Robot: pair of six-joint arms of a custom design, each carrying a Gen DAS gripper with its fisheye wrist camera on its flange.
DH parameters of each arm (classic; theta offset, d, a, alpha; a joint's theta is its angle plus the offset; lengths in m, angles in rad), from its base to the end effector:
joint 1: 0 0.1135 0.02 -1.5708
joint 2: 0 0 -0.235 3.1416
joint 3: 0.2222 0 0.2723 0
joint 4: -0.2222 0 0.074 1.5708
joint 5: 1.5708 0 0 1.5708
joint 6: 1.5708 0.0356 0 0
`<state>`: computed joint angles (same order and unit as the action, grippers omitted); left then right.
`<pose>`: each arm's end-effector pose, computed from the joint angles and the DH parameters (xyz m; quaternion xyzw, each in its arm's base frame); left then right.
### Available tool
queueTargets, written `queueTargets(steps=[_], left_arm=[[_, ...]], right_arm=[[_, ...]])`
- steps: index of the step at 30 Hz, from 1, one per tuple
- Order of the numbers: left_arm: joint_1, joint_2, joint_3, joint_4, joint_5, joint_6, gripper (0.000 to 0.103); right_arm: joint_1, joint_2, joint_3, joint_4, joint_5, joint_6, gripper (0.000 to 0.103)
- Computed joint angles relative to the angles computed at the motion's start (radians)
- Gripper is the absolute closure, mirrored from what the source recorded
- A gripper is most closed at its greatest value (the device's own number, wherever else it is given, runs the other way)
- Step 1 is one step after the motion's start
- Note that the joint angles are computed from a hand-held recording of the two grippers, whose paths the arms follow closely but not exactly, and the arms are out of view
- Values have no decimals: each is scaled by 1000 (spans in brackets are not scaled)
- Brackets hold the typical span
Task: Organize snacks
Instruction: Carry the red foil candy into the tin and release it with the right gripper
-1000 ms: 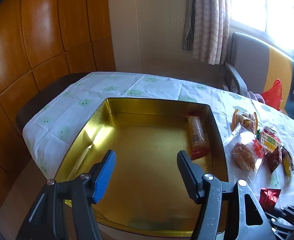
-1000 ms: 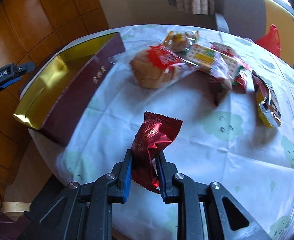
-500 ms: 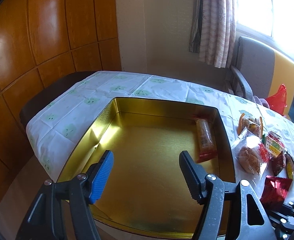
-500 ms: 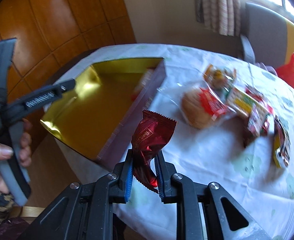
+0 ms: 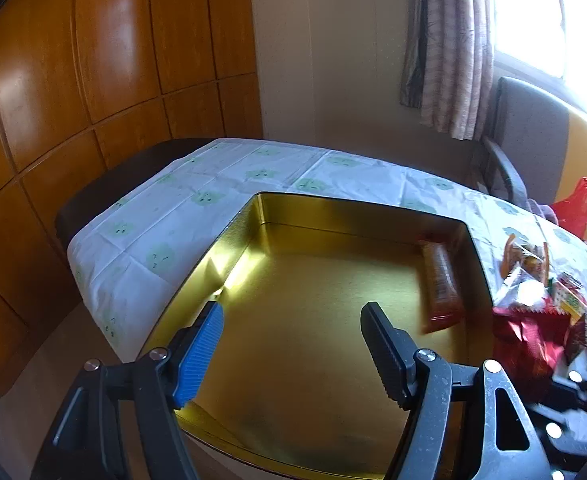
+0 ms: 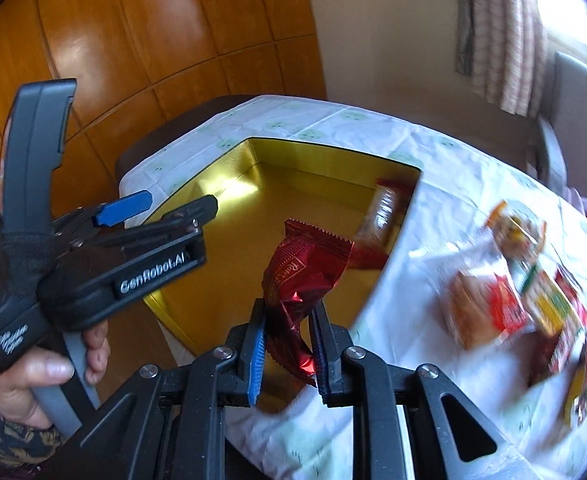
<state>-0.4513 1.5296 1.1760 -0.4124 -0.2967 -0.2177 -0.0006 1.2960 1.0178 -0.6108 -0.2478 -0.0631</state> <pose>0.3268 -0.1468 0.2377 0.0486 0.9106 0.0013 0.4105 0.2965 0.0086 0.2402 -0.0705 0.9335 0.1058 0.3353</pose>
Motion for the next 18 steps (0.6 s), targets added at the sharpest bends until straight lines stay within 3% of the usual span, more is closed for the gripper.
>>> queueTargets(steps=[5, 7, 18], left_arm=[[20, 22, 15, -13, 32, -5, 31], [26, 29, 18, -16, 48, -3, 31], [-6, 28, 7, -11, 78, 10, 31]], right_arm=[[20, 131, 68, 34, 52, -21, 78], [22, 160, 79, 44, 84, -4, 73], [-50, 34, -53, 84, 55, 84, 70]])
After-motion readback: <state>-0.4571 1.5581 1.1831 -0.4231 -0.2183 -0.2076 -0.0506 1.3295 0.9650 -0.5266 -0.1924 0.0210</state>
